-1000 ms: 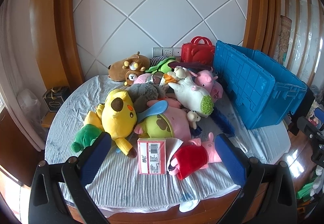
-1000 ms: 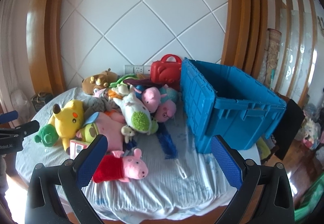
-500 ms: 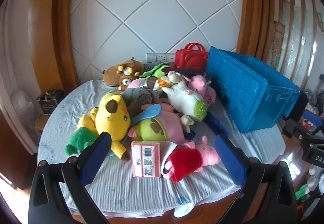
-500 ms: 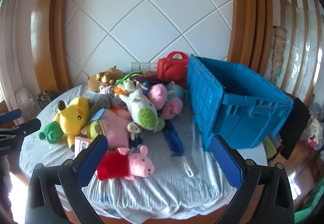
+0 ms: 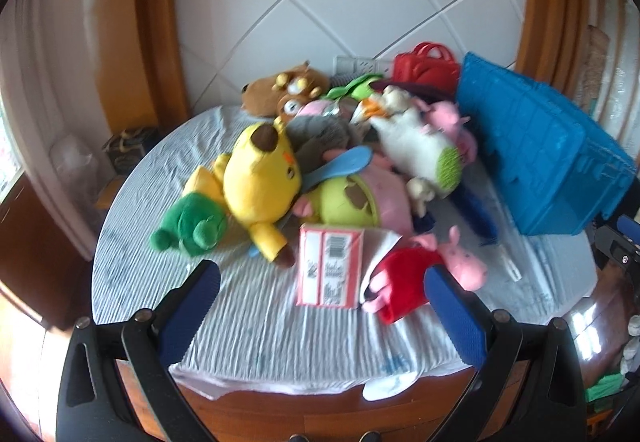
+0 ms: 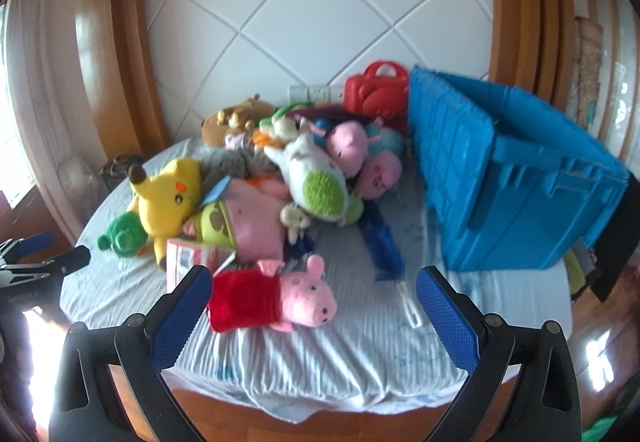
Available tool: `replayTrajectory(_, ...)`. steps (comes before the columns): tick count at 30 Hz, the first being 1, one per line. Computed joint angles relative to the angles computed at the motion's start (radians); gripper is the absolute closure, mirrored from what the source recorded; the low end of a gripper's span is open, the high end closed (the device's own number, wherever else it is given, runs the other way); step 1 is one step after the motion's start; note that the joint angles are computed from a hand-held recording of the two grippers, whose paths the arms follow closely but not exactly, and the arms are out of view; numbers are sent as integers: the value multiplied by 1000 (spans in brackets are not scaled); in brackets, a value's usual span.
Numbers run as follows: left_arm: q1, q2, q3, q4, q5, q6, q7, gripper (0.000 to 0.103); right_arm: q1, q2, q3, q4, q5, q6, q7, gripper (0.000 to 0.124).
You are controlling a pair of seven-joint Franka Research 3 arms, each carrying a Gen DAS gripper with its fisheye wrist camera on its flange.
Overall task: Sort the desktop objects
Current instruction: 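Move the left tool toward the Peppa Pig plush while the right tool approaches the blue duster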
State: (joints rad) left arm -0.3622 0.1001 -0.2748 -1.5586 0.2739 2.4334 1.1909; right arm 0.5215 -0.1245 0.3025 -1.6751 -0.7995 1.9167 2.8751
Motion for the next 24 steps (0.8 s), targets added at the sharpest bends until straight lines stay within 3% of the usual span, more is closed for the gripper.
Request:
replayTrajectory(5, -16, 24, 6, 0, 66, -63, -85, 8, -21, -14, -31, -66, 79, 74, -53, 21)
replayTrajectory(10, -27, 47, 10, -8, 108, -99, -147, 9, -44, 3, -53, -113, 159, 185, -136, 22)
replayTrajectory(15, -28, 105, 9, 35, 85, -136, -132, 9, -45, 67, -71, -97, 229, 253, -197, 39)
replayTrajectory(24, -13, 268, 5, 195, -28, -181, 54, 9, -4, 196, -120, 6, 288, 194, -196, 40)
